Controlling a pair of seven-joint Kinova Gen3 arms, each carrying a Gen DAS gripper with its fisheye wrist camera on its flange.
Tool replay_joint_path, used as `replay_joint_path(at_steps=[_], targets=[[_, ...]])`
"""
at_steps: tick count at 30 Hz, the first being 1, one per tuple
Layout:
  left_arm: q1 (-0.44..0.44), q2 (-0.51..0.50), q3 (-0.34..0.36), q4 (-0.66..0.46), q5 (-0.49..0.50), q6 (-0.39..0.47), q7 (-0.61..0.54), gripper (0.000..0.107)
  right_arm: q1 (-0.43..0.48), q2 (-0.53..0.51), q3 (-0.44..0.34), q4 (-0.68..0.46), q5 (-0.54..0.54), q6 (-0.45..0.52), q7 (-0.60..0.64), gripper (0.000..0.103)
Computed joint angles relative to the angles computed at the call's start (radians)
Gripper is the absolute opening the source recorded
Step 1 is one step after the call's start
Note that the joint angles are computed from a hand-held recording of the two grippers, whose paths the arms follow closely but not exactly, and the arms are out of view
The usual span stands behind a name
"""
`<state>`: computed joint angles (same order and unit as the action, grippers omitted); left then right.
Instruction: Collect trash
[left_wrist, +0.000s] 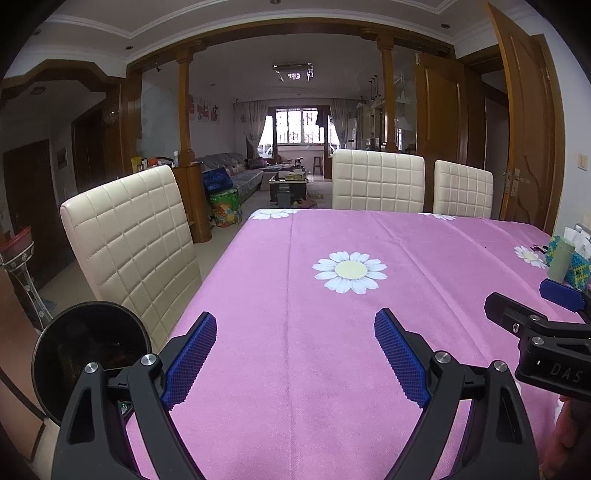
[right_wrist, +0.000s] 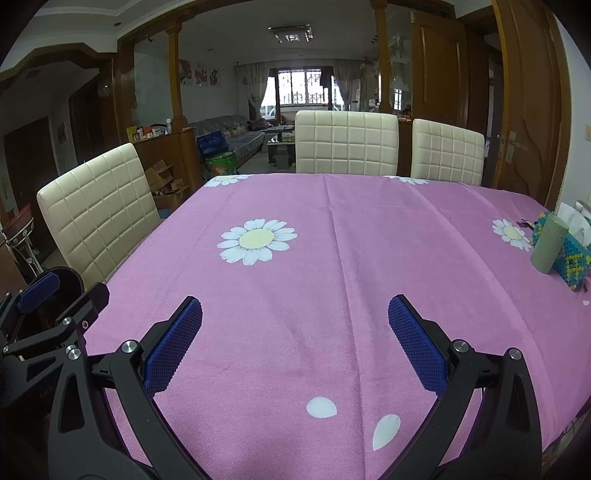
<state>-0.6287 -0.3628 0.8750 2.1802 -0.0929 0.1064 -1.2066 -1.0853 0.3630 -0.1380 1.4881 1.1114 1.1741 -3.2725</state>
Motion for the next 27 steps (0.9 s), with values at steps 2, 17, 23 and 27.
replay_joint_path(at_steps=[2, 17, 23, 27], targets=[[0.002, 0.005, 0.000, -0.005, -0.003, 0.008, -0.004, 0.085, 0.002, -0.001, -0.001, -0.001, -0.002, -0.002, 0.004, 0.099], [-0.091, -0.021, 0.085, -0.033, -0.014, 0.052, 0.002, 0.085, 0.011, -0.009, -0.002, 0.004, -0.005, -0.005, 0.001, 0.099], [-0.072, -0.027, 0.068, -0.025, -0.018, 0.035, 0.005, 0.085, 0.015, -0.011, -0.003, 0.005, -0.007, -0.007, 0.006, 0.099], [-0.073, -0.025, 0.070, -0.026, -0.017, 0.036, 0.003, 0.085, 0.015, -0.014, -0.004, 0.006, -0.006, -0.006, 0.007, 0.099]])
